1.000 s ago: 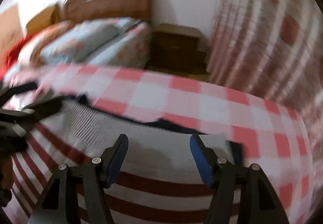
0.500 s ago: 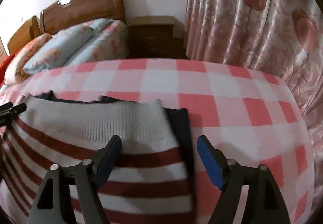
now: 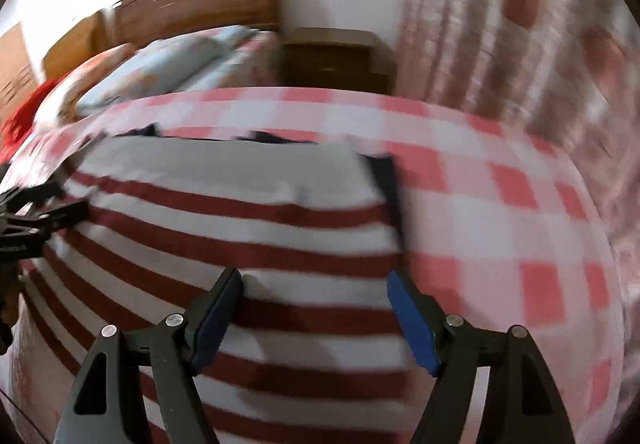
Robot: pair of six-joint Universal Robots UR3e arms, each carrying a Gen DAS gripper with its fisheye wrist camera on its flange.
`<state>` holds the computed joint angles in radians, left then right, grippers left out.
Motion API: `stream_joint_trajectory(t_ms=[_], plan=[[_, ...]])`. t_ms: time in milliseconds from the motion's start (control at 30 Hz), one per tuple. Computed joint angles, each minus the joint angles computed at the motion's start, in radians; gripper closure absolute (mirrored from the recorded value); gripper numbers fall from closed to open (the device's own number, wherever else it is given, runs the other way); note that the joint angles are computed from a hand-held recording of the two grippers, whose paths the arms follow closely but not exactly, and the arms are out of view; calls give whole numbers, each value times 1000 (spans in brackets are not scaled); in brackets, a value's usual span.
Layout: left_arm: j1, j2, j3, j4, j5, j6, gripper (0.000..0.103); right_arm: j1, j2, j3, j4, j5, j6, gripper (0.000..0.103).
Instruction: Fold small clothes
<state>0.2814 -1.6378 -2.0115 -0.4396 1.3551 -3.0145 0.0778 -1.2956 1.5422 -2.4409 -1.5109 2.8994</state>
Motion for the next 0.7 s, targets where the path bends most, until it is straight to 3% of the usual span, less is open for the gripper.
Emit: stream_joint_trajectory(t_ms=[167, 233, 300, 333, 433, 467, 500, 533, 567, 633, 700], plan=[[-47, 141, -86, 30, -29, -50, 0, 28, -127, 143, -51, 49, 23, 27], [-126, 169, -116, 47, 27, -37, 0, 118, -133, 184, -91, 14, -13, 27], [-222, 130, -136, 113, 159, -34, 0, 190, -103, 207, -143, -51, -71, 29], [-217, 131, -169, 146, 164, -30, 0, 190, -100, 224, -162, -59, -85, 29], [-1, 236, -284, 89, -88, 9, 0, 79, -181, 331, -207, 53, -89, 29], [37, 270, -313, 90, -108, 31, 0, 40, -206, 344, -185, 41, -86, 28], [32, 279, -313, 81, -49, 45, 0, -9, -249, 372, -155, 91, -94, 30], [53, 305, -324, 61, -57, 65, 0, -99, -314, 401, -98, 198, -105, 41], [70, 330, -323, 23, -58, 74, 0, -147, -358, 419, -55, 243, -111, 45], [98, 399, -348, 5, -35, 65, 0, -263, -472, 476, 19, 328, -112, 43], [182, 502, -389, -35, -94, 94, 0, -413, -596, 535, 151, 426, -152, 43]])
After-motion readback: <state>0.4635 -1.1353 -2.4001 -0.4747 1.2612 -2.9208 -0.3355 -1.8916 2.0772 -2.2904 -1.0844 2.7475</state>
